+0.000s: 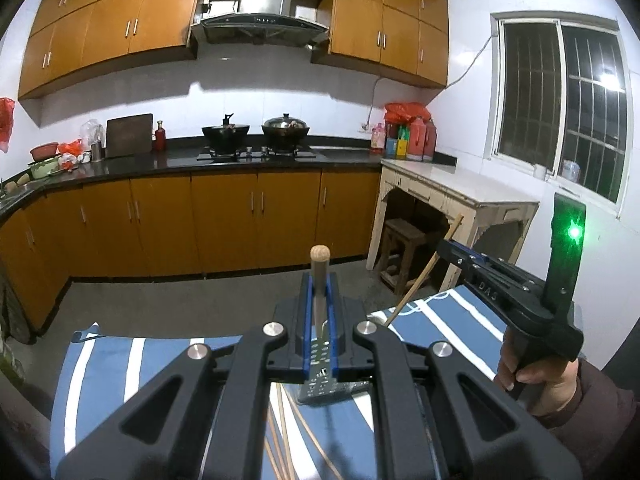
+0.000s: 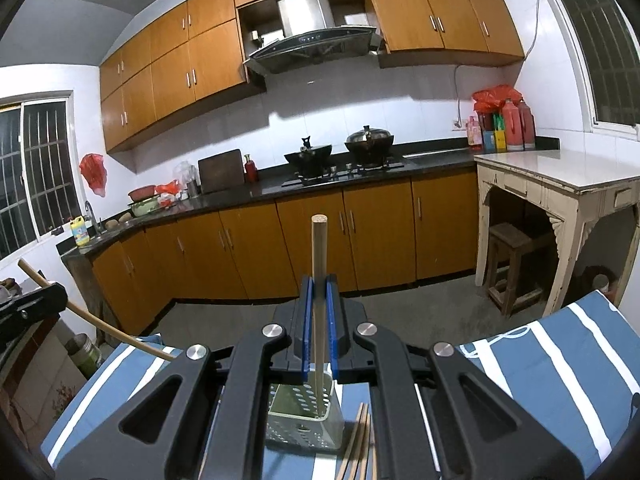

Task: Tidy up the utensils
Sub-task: 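Lift the held chopstick with the left gripper while the right gripper carries its chopstick over the green holder, then open the left gripper over the green holder while the right gripper releases its chopstick into it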

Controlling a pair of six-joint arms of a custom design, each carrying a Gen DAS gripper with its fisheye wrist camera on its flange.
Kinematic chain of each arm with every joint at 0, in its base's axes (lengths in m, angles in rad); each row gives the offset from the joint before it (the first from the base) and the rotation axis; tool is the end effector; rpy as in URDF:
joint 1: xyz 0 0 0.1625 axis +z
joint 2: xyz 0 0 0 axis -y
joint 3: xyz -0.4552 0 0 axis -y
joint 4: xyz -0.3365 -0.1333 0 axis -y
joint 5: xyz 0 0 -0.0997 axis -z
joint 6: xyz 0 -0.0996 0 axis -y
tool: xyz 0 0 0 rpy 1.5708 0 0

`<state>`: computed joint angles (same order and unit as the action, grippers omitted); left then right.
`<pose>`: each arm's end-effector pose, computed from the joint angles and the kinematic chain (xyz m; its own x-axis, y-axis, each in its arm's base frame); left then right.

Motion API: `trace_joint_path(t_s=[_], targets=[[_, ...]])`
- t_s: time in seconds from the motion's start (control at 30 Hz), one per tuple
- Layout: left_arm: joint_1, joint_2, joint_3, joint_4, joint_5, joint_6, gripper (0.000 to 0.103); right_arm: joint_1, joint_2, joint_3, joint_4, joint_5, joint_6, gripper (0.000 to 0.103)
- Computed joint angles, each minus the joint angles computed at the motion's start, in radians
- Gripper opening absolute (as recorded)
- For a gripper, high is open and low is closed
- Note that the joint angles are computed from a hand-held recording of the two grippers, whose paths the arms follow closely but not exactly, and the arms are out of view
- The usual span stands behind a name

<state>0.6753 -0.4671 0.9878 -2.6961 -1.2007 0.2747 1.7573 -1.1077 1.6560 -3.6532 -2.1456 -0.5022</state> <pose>-0.5444 -0.6530 0.1803 -0.5412 0.7162 -0.4406 0.8197 0.3325 -0.4664 0.1849 -0.5530 0.4909 -0.8079 0.3142 0.4985 -0.4515 0.2137 -0.8663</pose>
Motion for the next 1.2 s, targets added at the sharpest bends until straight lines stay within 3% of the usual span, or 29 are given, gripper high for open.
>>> trace_joint_path(t_s=[0.47,0.63,0.8,1.2], targets=[[0.021,0.075,-0.09,0.128,0.011,-0.057,0.009,-0.019,-0.001,0.001,0.061,-0.003,0.049,0.008],[0.026,0.072,-0.092,0.127,0.013,-0.071,0.025,-0.016,-0.005,0.012,0.059,-0.016,0.057,0.01],[0.027,0.046,-0.051,0.089,0.017,-0.097,0.031,0.0,-0.012,0.031,0.011,-0.021,0.037,0.035],[0.021,-0.077,0.164,-0.112,0.064,-0.096,0.04,0.035,-0.086,0.179,-0.101,-0.086,-0.001,0.04]])
